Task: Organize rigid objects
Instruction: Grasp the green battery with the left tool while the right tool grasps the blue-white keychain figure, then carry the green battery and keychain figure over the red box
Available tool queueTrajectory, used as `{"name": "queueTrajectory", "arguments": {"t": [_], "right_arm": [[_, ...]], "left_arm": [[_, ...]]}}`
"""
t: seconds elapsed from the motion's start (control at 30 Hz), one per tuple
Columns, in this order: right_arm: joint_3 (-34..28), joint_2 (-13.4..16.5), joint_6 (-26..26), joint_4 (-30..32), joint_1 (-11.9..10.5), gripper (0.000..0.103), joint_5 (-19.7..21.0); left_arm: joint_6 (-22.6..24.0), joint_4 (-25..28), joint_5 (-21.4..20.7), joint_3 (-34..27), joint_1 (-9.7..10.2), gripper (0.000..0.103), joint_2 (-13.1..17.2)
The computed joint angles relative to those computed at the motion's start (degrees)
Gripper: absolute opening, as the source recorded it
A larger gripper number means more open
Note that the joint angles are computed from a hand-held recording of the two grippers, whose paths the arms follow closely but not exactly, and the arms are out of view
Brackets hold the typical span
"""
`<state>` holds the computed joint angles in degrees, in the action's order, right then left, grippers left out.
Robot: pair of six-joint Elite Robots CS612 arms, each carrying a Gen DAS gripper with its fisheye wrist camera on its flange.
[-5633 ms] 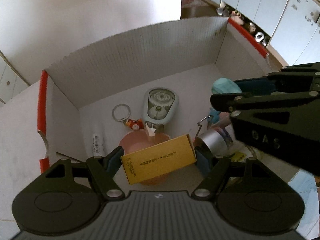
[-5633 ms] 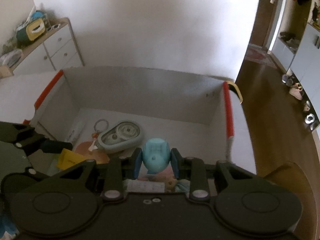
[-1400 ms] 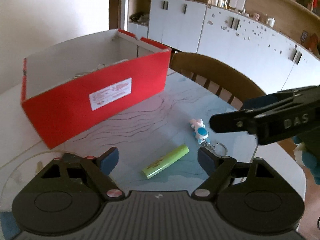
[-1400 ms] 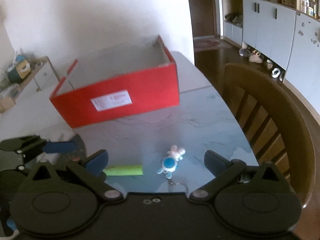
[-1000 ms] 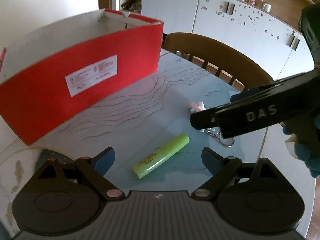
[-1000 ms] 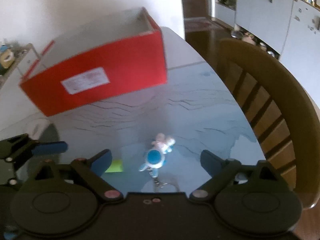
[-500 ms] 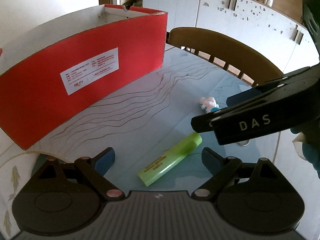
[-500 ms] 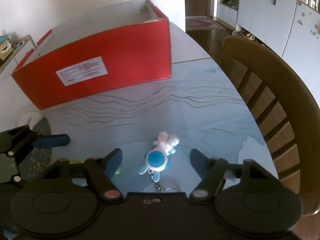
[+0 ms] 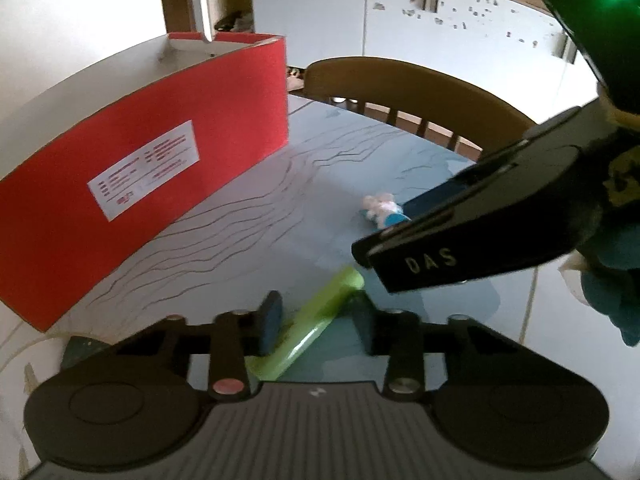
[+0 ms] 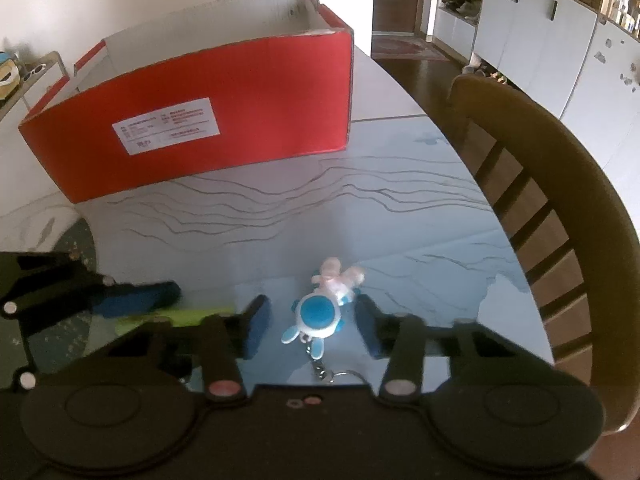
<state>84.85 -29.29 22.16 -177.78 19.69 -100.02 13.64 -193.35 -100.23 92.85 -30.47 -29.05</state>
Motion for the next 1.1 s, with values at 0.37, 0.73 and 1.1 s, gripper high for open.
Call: {"name": "queueTrajectory", "arguments": {"t": [0.37,0.73,1.1], "right_arm": [[2.3,-0.99,1.09,-2.79,-0.4,0.027,0.52],[5.57,-3.69,-1.66,-7.15,-0.1,0.027,3.37],[7.66,-7.13,-6.83,-9.03,-0.16,0.027,6.28]], "left_arm": [[-5.01,3.19,-0.71,0.52,0.16,0.016,-1.19],[-13.06,3.32,-1.92,2.02,1.36,0.016,-2.97],[-17.42,0.58,-1.62,4.28,2.09,0.016,-6.06]]}}
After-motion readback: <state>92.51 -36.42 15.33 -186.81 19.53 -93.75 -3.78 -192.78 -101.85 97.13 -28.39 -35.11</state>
